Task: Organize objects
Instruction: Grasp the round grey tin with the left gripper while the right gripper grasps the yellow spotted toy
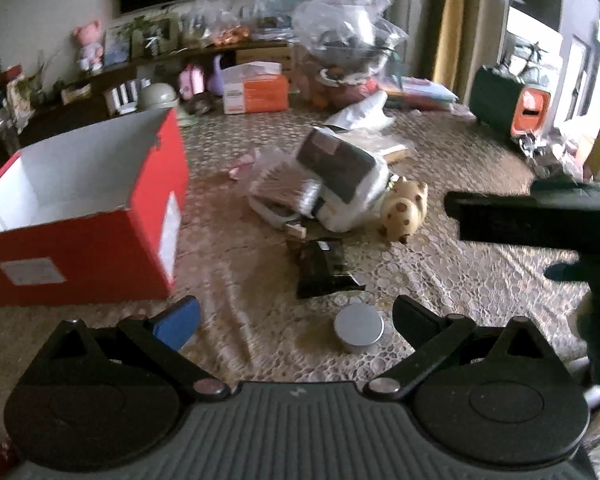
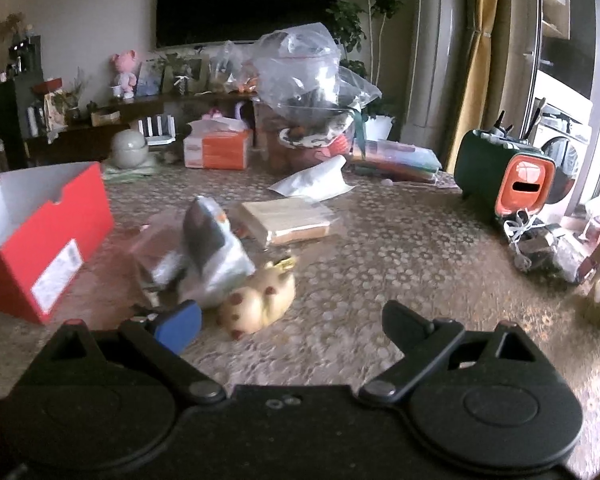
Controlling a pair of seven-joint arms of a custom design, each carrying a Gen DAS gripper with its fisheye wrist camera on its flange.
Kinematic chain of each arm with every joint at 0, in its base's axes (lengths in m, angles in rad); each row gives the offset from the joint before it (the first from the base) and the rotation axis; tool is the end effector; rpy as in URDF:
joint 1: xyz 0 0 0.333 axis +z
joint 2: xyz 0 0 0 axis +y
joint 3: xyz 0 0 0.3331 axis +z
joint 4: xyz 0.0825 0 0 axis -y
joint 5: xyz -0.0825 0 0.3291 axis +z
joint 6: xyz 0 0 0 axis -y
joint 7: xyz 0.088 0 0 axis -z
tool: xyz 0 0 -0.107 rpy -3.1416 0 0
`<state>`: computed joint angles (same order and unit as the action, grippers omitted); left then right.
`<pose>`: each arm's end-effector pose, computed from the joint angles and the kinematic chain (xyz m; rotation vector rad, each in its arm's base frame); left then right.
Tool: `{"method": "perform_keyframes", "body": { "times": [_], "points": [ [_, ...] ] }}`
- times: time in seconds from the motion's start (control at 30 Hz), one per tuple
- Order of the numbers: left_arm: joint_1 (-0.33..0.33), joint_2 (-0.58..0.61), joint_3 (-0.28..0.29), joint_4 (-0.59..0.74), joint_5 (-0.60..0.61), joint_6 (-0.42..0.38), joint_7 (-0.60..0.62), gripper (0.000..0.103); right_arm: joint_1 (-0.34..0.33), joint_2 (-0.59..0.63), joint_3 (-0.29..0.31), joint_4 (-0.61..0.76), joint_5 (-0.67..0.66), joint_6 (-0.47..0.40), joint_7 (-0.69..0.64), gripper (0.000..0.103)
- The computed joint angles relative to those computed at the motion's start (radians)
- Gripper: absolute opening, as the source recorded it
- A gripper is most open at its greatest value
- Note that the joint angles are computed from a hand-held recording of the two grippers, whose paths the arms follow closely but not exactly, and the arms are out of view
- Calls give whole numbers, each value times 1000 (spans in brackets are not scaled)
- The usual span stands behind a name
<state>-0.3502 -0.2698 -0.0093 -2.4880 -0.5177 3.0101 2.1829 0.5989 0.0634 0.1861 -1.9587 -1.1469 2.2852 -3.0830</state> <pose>0.4200 -0.1195 0.5233 -1.3140 2.1806 -0.9127 0.4086 0.3750 0.5231 -1.5369 1.8049 -0.9703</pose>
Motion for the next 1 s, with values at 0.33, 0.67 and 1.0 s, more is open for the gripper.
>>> {"method": "perform_keyframes", "body": {
  "times": [0.33, 0.67, 1.0],
  "points": [
    [50, 106, -83, 11, 136, 27, -54, 102, -55, 96, -61, 36, 87, 196, -162, 90],
    [53, 156, -108, 39, 100, 4, 14, 88, -46, 171, -118, 86, 156, 282, -342, 86],
    [53, 169, -123, 62, -13, -13, 119, 52, -39, 187, -152, 92, 167, 349, -381, 71]
  ]
}}
